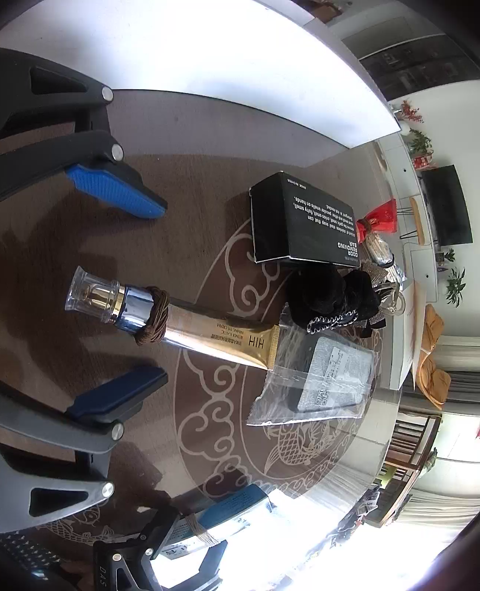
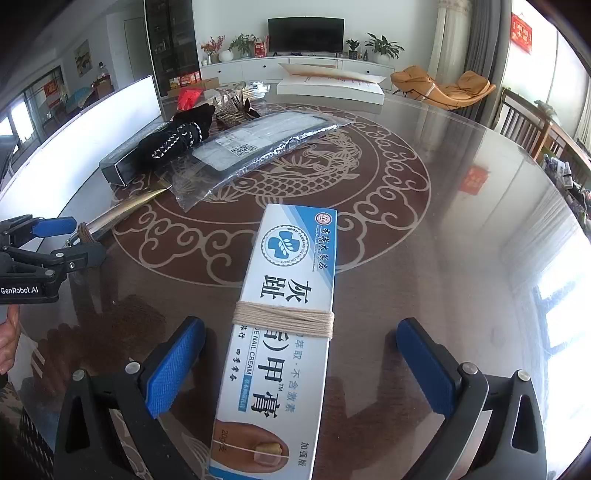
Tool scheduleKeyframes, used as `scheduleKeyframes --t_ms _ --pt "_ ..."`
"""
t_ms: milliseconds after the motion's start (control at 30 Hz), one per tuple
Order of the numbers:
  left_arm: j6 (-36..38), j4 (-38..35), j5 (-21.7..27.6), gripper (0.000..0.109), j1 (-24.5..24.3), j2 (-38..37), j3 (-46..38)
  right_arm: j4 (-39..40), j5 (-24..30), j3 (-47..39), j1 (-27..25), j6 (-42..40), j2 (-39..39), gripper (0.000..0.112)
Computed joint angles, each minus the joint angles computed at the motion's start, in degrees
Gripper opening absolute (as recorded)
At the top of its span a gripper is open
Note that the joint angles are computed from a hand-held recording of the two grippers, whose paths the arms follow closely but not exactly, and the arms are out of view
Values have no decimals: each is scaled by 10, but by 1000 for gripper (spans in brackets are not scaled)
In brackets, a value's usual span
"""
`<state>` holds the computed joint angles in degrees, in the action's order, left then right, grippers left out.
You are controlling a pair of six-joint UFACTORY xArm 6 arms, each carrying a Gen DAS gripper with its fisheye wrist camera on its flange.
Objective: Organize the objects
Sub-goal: 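Grasp the gold tube with the left tool while the right tool holds the cream box, then release the gold tube into the bin with the left tool while the right tool releases the cream box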
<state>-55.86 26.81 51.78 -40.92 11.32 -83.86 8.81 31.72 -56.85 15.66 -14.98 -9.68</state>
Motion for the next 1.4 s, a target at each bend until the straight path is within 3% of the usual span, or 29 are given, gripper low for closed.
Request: scheduleKeyframes --t_ms 33,67,133,233,267,300,433,533,700,867,1100,1267,1400 --pt "2 6 1 38 -2 -1 -3 0 0 0 0 0 0 103" --pt "8 1 14 28 -6 1 -11 1 2 0 0 -1 0 103" --pt "-17 30 39 27 -21 -4 -10 4 20 -9 -2 -9 3 103" --pt "-80 49 20 27 -42 -42 42 -25 119 -58 -7 15 15 101" --pt "-109 59 10 27 -48 -58 64 -27 126 -60 -10 15 9 82" --pt "-139 71 1 27 -54 -72 82 -19 139 -67 -13 12 6 41" --pt "-242 126 -10 26 -82 -123 130 70 192 -87 -43 -12 4 41" --pt "-291 171 4 27 -102 -151 142 116 203 -92 -48 -20 -9 41" --pt "-361 224 22 27 -117 -215 170 154 216 -127 -14 -22 -17 41" --pt "-424 288 98 27 -136 -313 200 192 227 -205 47 -24 9 41" --pt "-396 290 258 27 -114 -448 256 206 249 -417 185 -14 136 41" --pt "-348 229 290 26 -43 -516 314 173 264 -542 280 1 237 41" --pt "-313 199 299 27 -4 -524 341 157 291 -609 321 16 311 43"
